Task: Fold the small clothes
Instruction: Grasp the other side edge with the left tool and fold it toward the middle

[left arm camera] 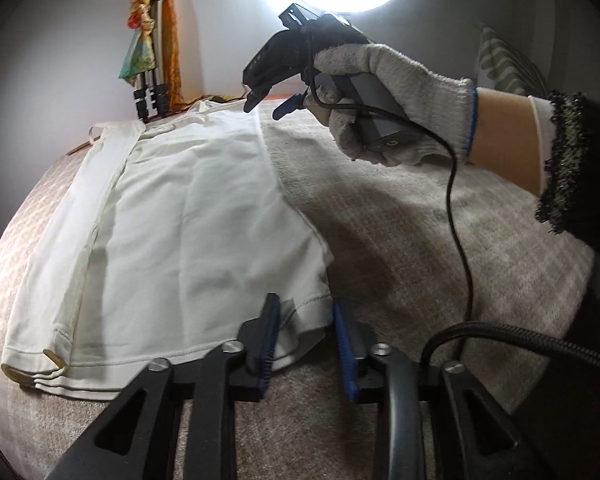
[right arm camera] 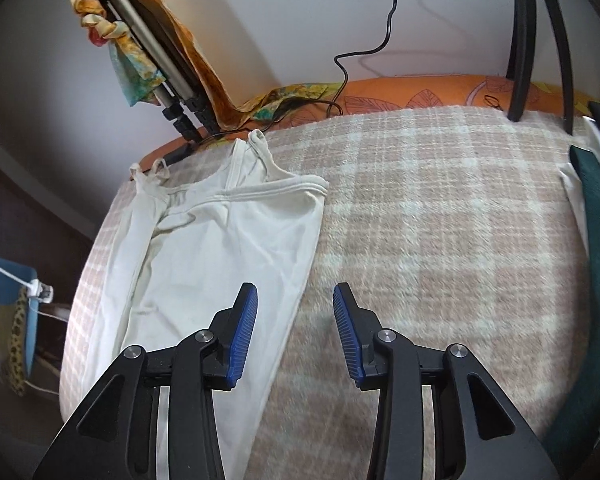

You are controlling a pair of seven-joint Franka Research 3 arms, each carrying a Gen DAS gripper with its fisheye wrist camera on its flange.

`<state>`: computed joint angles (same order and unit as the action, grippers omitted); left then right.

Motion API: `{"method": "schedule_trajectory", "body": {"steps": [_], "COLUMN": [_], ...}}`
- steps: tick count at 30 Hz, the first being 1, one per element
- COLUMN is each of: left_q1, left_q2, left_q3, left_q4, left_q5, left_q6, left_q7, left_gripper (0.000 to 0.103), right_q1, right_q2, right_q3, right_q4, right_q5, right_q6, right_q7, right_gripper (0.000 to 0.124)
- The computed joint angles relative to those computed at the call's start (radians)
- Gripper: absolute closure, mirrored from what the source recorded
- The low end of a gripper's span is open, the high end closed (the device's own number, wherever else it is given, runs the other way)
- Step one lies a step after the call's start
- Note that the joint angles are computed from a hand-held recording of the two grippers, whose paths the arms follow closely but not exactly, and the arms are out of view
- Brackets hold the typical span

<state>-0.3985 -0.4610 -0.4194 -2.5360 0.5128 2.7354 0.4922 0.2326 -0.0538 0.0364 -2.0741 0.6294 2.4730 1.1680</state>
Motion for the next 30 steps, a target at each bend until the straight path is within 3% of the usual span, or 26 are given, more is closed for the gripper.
{"method": "schedule_trajectory", "body": {"steps": [3,5,11,14,19,30], "left_q1": [-0.009,-0.02,-0.002,0.007,0.004,0.027], "left_q2": [-0.012,-0.015,-0.046,-0.07,-0.1,-0.225], "left_q3": [0.021,0.045,0.041,0.033,0.047,0.046], "left_q4": [-0.016,-0.029,-0.051,-0.065,-0.094,-0.162], "left_q5": [-0.029,-0.065,-0.094,-0.105,-0.135,-0.16], "left_q6": [0.021,0.052,0.098,0.12,0.149,0.118], "left_q7": [-0.01,-0.009,-0.033,-0.057,-0.077,-0.141], "left_gripper": [0.097,0.098,0.099,0.099,0.099,0.099], "right_q1": [0.003,0.004,0.006,0.006,0.018,0.067], "right_q2": [0.047,0.074,0.133,0.149,0.141,0.157], "right_q3": [0.007,0.011,0.019,0.022,0.028,0.05], "right_q4": [0.043,0.069,0.124,0.15,0.161,0.245], "right_q5": [-0.025,-0.04,-0.108,-0.123,-0.182,-0.272], "right_q6": [0.012,0.021,0.05,0.03,0.044,0.035], "right_q7": [0.042,0.07,0.147,0.16,0.18,0.268], "right_gripper": [0.086,0.086,0.087,0.117,0.12,0.121]}}
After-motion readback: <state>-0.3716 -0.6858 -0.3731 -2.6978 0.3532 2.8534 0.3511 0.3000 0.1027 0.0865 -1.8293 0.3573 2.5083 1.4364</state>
